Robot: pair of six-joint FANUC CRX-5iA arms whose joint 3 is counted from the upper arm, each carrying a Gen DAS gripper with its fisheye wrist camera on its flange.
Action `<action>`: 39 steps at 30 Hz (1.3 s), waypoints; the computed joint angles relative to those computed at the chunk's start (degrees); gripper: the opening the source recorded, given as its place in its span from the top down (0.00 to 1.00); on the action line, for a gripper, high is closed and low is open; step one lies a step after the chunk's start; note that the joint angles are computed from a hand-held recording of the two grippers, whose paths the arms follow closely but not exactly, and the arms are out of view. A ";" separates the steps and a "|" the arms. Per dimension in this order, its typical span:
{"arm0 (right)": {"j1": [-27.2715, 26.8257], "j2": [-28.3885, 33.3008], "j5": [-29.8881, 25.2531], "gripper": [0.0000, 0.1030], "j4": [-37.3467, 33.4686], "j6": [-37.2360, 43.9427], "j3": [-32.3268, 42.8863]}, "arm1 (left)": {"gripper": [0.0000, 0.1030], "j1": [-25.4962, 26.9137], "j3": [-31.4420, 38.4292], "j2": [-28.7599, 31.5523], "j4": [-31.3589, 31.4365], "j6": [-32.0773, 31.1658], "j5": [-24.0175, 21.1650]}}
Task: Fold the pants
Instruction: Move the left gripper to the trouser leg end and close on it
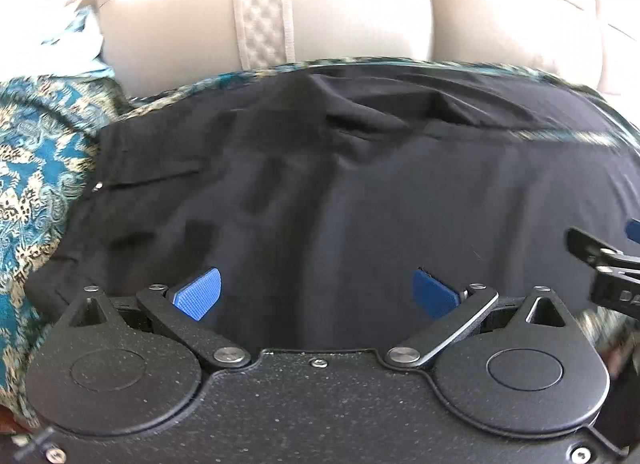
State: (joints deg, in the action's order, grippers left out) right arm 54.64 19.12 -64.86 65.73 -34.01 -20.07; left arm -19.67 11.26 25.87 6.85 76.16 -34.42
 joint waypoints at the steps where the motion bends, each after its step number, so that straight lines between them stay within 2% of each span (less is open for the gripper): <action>1: -1.00 0.49 0.51 0.00 0.68 -0.01 0.23 | 0.00 0.22 3.06 1.79 -1.05 1.77 -1.68; 3: -3.71 1.50 1.84 0.00 2.15 0.85 0.95 | 0.00 0.59 9.16 5.32 -3.70 5.65 -4.54; 8: -7.41 4.72 3.05 0.00 3.83 3.03 3.60 | 0.00 -0.15 19.63 11.49 -12.59 13.03 -8.07; 12: -9.60 7.18 3.93 0.00 4.66 4.93 5.76 | 0.00 -0.75 28.70 17.33 -16.78 16.64 -14.17; 16: -10.83 8.75 4.57 0.00 5.47 5.91 7.09 | 0.00 -1.20 31.67 19.67 -19.16 18.39 -16.39; 19: -11.29 9.39 4.97 0.00 5.61 6.37 7.70 | 0.00 -1.21 29.89 18.93 -19.70 18.09 -14.41; 24: -11.76 10.71 4.46 0.00 4.70 8.08 9.00 | 0.00 -0.46 29.91 19.27 -17.20 16.65 -14.58; 28: -11.78 11.61 2.16 0.00 6.46 8.19 9.38 | 0.00 2.59 31.82 21.47 -7.70 16.00 -18.00; 29: -11.98 11.48 1.90 0.00 7.24 7.90 9.31 | 0.00 3.10 31.35 21.40 -6.67 16.72 -17.59; 31: -12.75 11.01 1.77 0.00 8.02 7.76 9.66 | 0.00 3.07 35.46 23.15 -7.65 15.05 -21.62; 34: -14.45 10.43 2.54 0.00 6.59 8.44 11.73 | 0.02 3.55 46.42 28.24 -7.28 16.47 -31.50; 37: -16.82 10.92 4.61 0.00 0.57 12.89 16.43 | 0.06 4.77 54.13 31.90 -5.48 21.07 -34.41; 39: -18.35 13.06 3.06 0.00 -5.19 17.96 22.20 | 0.06 5.45 61.36 35.26 -5.47 24.45 -35.64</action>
State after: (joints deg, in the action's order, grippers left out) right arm 36.29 32.18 -61.80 60.54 -16.05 2.13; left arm -14.22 72.61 61.13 1.38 100.61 -70.06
